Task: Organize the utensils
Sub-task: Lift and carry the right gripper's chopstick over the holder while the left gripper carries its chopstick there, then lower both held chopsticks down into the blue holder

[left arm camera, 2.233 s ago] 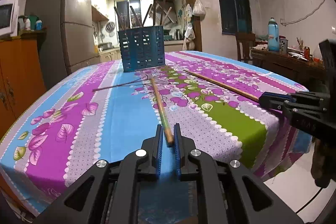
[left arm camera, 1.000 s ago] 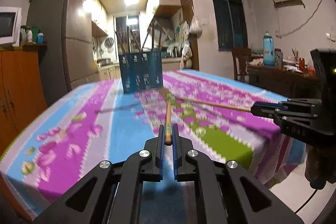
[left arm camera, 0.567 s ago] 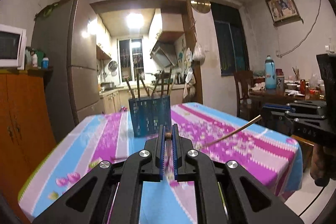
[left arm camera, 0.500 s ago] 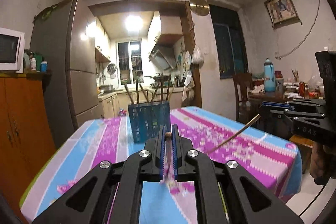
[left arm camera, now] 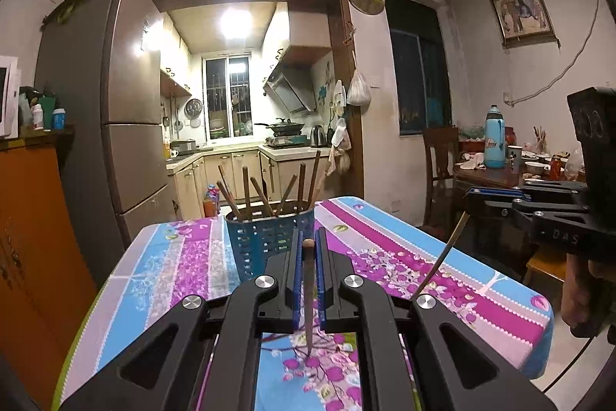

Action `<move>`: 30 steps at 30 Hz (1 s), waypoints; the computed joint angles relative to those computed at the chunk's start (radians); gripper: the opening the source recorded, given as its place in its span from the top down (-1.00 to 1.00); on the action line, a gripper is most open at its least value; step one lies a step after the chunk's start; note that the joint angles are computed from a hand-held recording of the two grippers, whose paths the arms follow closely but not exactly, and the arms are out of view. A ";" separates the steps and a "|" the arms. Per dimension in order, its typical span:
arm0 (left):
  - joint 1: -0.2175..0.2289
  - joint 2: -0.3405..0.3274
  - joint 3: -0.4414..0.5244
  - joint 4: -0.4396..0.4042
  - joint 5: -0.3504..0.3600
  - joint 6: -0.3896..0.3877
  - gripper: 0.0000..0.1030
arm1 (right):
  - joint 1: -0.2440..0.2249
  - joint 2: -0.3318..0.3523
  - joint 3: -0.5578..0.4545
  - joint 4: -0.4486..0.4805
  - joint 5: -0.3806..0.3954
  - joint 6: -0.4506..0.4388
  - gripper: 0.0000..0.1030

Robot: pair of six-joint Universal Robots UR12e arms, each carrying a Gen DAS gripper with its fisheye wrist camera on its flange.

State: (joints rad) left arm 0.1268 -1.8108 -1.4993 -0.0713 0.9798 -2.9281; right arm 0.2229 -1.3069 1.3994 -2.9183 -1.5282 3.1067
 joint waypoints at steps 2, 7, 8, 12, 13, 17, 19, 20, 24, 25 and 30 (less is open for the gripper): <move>-0.002 -0.011 0.029 -0.029 -0.001 0.002 0.85 | -0.002 0.009 -0.023 0.017 0.003 -0.003 0.90; -0.007 -0.049 0.115 -0.100 0.019 0.004 0.85 | -0.007 0.038 -0.089 0.043 0.001 -0.014 0.90; -0.008 -0.055 0.128 -0.109 0.024 0.007 0.85 | -0.009 0.045 -0.107 0.049 0.000 -0.016 0.90; -0.010 -0.087 0.197 -0.141 0.040 0.008 0.85 | -0.018 0.076 -0.181 0.071 0.009 -0.013 0.90; -0.010 -0.099 0.225 -0.156 0.042 0.000 0.85 | -0.020 0.085 -0.203 0.081 0.012 -0.012 0.90; -0.011 -0.139 0.318 -0.204 0.050 -0.031 0.85 | -0.030 0.127 -0.298 0.138 0.028 0.000 0.90; -0.012 -0.163 0.374 -0.233 0.054 -0.048 0.85 | -0.031 0.149 -0.349 0.170 0.031 0.000 0.90; -0.012 -0.171 0.394 -0.243 0.055 -0.053 0.85 | -0.030 0.158 -0.368 0.182 0.029 -0.004 0.90; -0.022 -0.207 0.484 -0.274 0.078 -0.046 0.85 | -0.027 0.194 -0.460 0.229 0.024 -0.025 0.90; -0.024 -0.212 0.497 -0.280 0.081 -0.043 0.85 | -0.027 0.200 -0.476 0.236 0.023 -0.028 0.90; -0.035 -0.247 0.597 -0.311 0.104 -0.051 0.85 | -0.032 0.250 -0.598 0.287 0.032 -0.013 0.90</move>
State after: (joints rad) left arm 0.0918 -2.0578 -0.9027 -0.3819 1.0843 -2.9794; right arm 0.1909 -1.0574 0.8017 -2.6314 -1.4962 3.0940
